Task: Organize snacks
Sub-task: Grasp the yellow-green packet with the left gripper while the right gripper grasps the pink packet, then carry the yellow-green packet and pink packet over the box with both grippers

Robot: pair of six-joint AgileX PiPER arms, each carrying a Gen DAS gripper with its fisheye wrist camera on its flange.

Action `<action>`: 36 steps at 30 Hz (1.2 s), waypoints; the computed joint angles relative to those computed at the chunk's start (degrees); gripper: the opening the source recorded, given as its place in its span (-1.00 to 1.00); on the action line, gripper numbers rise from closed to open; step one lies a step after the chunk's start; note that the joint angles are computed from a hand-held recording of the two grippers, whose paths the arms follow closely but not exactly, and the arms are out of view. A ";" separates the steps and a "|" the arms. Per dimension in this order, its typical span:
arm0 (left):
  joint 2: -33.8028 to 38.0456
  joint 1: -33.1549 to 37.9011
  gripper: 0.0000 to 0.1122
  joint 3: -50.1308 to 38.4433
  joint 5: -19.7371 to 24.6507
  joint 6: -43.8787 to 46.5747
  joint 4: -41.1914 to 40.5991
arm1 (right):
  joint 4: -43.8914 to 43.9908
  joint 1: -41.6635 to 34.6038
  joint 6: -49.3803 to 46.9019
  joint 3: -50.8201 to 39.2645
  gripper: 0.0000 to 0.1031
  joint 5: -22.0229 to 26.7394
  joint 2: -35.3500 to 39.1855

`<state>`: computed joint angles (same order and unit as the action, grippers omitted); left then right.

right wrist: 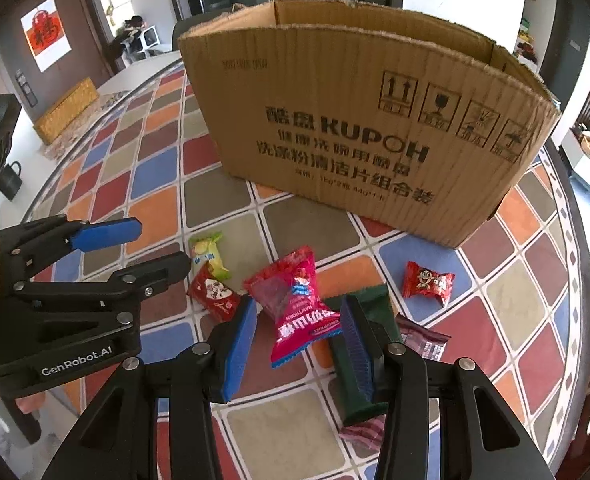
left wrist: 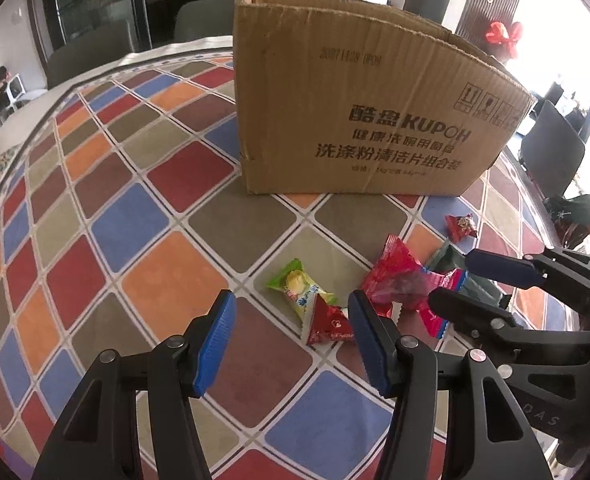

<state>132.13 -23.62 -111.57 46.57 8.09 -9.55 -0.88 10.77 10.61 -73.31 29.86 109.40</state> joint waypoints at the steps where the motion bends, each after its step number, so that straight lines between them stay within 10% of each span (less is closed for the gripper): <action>1: 0.61 -0.07 0.01 -0.89 0.58 -0.31 0.18 | 0.20 -0.06 -0.30 -0.28 -0.13 0.16 0.38; 23: 16.86 -0.13 -0.46 -26.67 14.18 -4.84 1.44 | 5.45 -1.13 -4.78 -7.60 -0.13 2.31 8.27; 36: 15.02 -0.90 -0.52 -22.52 9.95 -3.11 3.57 | 5.80 -0.94 -3.45 -7.55 -0.29 -0.60 9.74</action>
<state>147.15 -24.52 -134.08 56.52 4.98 -5.98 4.93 9.83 7.16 -80.86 29.26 119.14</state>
